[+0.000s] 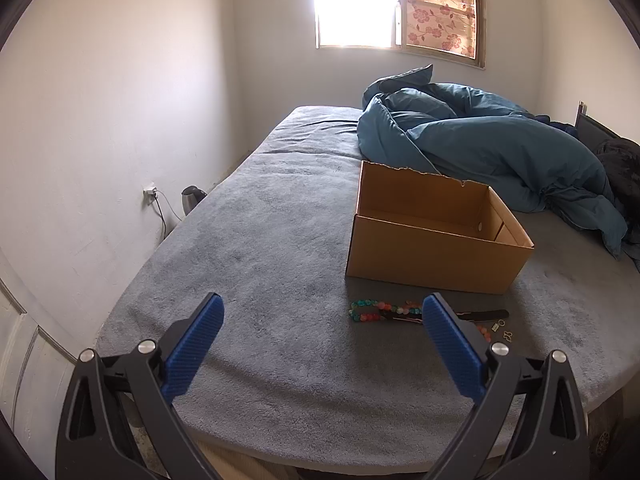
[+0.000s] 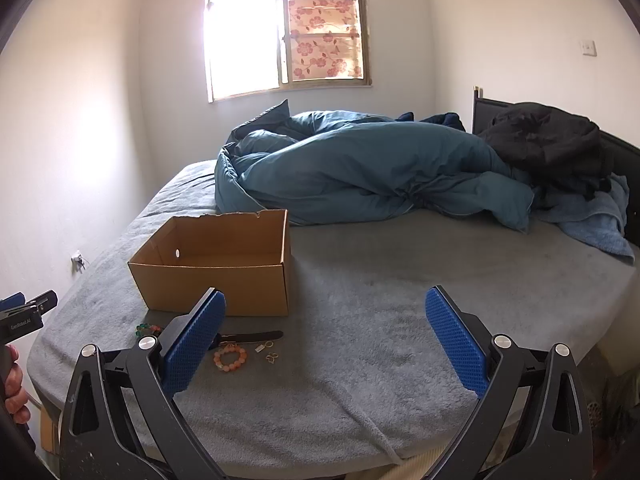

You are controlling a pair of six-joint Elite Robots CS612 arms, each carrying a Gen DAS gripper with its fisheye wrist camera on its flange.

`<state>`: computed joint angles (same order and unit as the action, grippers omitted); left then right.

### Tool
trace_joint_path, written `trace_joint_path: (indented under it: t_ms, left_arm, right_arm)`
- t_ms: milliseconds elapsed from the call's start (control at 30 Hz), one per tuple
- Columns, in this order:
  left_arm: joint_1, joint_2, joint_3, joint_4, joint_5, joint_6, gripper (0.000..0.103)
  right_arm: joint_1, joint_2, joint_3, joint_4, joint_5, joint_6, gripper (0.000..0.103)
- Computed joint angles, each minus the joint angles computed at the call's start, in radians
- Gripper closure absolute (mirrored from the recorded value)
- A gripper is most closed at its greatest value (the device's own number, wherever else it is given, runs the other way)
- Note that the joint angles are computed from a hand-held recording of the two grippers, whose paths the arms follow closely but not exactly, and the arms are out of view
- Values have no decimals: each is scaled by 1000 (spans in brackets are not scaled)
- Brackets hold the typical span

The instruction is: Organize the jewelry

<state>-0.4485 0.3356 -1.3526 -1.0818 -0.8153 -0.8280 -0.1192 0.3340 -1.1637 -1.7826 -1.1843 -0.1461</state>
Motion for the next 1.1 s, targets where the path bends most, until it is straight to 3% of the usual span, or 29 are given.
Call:
trace_joint_path:
  t_ms: [1100]
  left_arm:
    - [-1,0,0,-1,1,2,6]
  right_arm:
    - [1,4,-10,15,6,0,7]
